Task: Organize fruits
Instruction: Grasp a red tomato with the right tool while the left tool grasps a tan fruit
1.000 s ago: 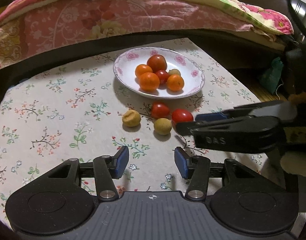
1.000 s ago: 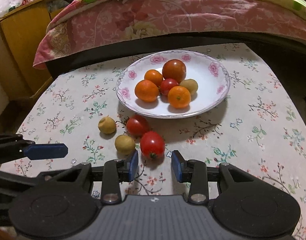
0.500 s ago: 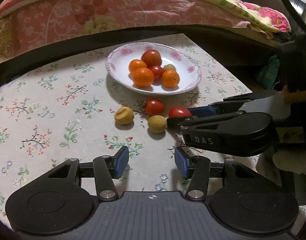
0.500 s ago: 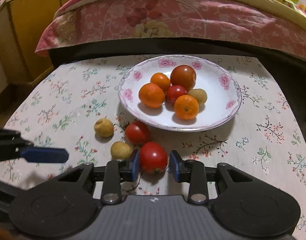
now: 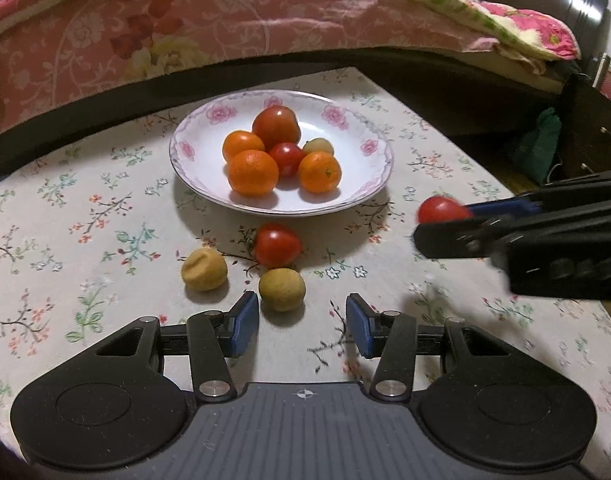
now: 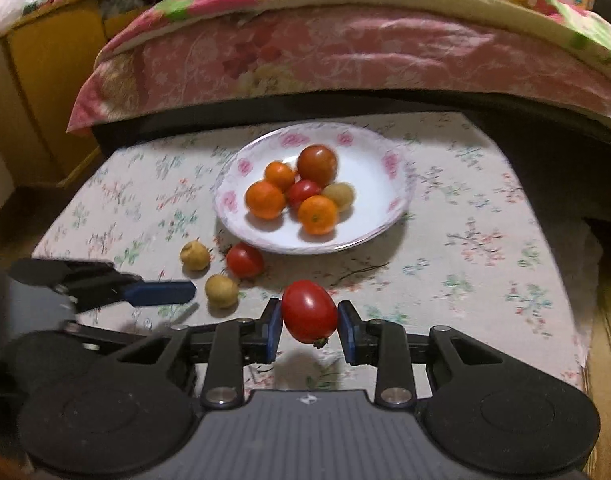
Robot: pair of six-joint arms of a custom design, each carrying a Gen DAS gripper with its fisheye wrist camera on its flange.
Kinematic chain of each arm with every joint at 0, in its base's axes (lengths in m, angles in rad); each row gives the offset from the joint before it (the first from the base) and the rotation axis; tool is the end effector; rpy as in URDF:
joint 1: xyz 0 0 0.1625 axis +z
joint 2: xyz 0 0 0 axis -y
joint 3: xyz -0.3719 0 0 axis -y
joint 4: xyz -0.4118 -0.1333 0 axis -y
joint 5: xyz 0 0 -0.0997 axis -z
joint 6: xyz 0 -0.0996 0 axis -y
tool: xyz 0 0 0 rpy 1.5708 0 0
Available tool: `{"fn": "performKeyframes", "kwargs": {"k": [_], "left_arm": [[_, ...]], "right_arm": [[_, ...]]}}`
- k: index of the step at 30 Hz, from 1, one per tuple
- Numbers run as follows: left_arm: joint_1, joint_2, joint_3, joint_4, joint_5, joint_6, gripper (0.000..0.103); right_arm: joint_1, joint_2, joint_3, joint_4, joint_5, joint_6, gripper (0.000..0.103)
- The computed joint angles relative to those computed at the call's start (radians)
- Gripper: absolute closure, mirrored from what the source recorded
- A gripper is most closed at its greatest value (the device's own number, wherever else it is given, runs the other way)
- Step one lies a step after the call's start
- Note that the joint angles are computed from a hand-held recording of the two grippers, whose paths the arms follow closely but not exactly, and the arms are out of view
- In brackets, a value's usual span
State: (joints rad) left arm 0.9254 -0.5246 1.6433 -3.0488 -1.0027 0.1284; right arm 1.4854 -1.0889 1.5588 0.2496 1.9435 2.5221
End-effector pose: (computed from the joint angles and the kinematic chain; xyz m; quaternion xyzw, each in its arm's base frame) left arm -0.2264 -0.6114 -0.0652 0.3100 0.8936 -0.2363 0.2227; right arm 0.0503 -0.5499 0.1695 0.1624 -0.8835 0.3226 0.2984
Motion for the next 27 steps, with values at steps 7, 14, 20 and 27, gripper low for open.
{"fn": "performKeyframes", "kwargs": {"k": [7, 14, 20, 27], "left_arm": [[-0.015, 0.044, -0.026, -0.055, 0.064, 0.019, 0.062], [-0.034, -0.014, 0.043, -0.027, 0.068, -0.005, 0.07], [-0.053, -0.11, 0.162, -0.003, 0.071, 0.008, 0.07], [-0.054, -0.19, 0.255, 0.029, 0.073, -0.048, 0.069]], "right_arm": [[-0.018, 0.012, -0.031, 0.048, -0.034, 0.035, 0.073], [-0.034, 0.024, -0.028, 0.075, -0.038, 0.023, 0.073], [-0.024, 0.033, -0.004, 0.072, -0.033, -0.02, 0.073], [-0.014, 0.069, 0.001, 0.09, -0.037, -0.064, 0.073]]}}
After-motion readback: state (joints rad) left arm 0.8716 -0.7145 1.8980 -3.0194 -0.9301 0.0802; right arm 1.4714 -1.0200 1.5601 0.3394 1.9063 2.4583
